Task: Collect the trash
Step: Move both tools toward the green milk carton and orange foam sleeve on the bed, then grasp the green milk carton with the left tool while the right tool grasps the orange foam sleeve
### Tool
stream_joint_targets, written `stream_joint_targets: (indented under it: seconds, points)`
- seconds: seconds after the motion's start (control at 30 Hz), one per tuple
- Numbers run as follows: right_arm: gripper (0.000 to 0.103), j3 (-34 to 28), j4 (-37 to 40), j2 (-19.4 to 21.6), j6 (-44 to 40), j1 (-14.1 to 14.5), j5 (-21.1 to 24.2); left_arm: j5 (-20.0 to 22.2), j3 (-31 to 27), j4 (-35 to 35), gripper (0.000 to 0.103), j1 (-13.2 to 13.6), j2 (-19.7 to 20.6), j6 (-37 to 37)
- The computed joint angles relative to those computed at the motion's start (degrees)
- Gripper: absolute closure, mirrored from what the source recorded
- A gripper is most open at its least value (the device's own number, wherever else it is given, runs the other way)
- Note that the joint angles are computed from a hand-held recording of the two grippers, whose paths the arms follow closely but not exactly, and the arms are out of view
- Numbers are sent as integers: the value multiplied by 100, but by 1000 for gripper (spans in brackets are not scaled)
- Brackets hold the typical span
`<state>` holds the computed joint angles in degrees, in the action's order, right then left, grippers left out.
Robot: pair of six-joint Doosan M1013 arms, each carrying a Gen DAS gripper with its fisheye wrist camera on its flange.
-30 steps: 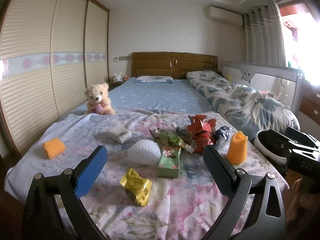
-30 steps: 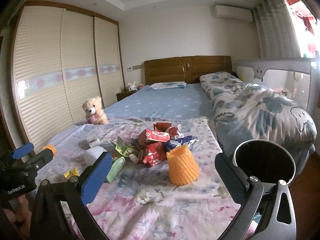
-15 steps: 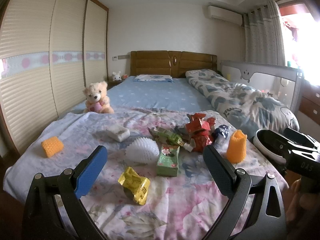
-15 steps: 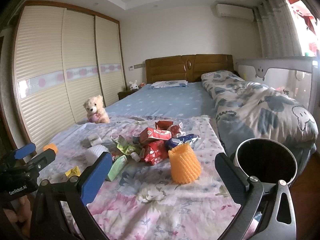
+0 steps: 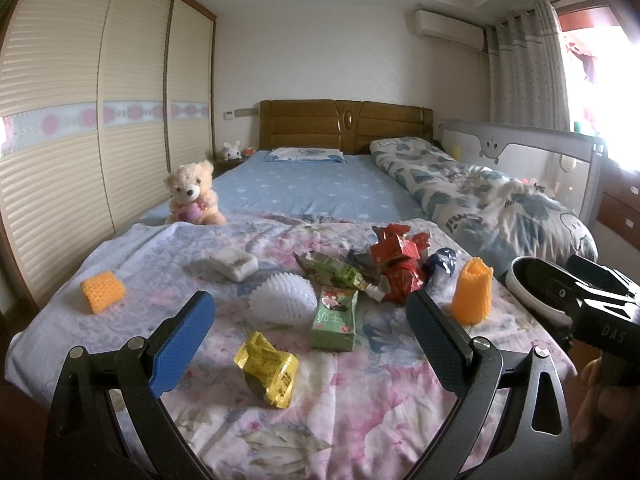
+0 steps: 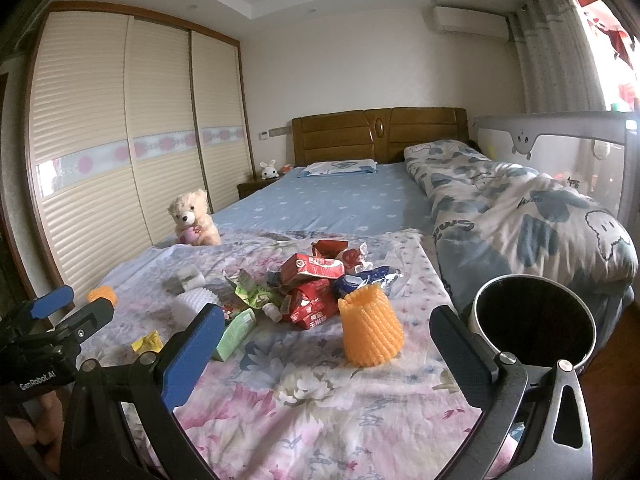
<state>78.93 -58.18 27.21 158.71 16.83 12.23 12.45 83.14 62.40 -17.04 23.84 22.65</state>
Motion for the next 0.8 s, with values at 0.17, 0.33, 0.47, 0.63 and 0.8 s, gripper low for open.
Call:
stream_joint_targets:
  seconds: [0.17, 0.33, 0.47, 0.63, 0.8]
  points:
    - [0, 6, -16, 0, 25, 1, 10, -37, -15, -379, 4, 16, 33, 377]
    - [0, 18, 371, 9, -286, -22, -7, 15, -104, -1406, 4, 46, 105, 1376]
    - [0, -5, 961, 32, -829, -61, 4, 110, -189, -2032, 4, 49, 168, 2005]
    - [0, -85, 1837, 87, -1643, -105, 97, 324, -375, -3205, 4, 66, 296, 3213]
    - [0, -266, 2788, 197, -2515, -166, 405, 623, -630, -3901, 4, 77, 474, 3900]
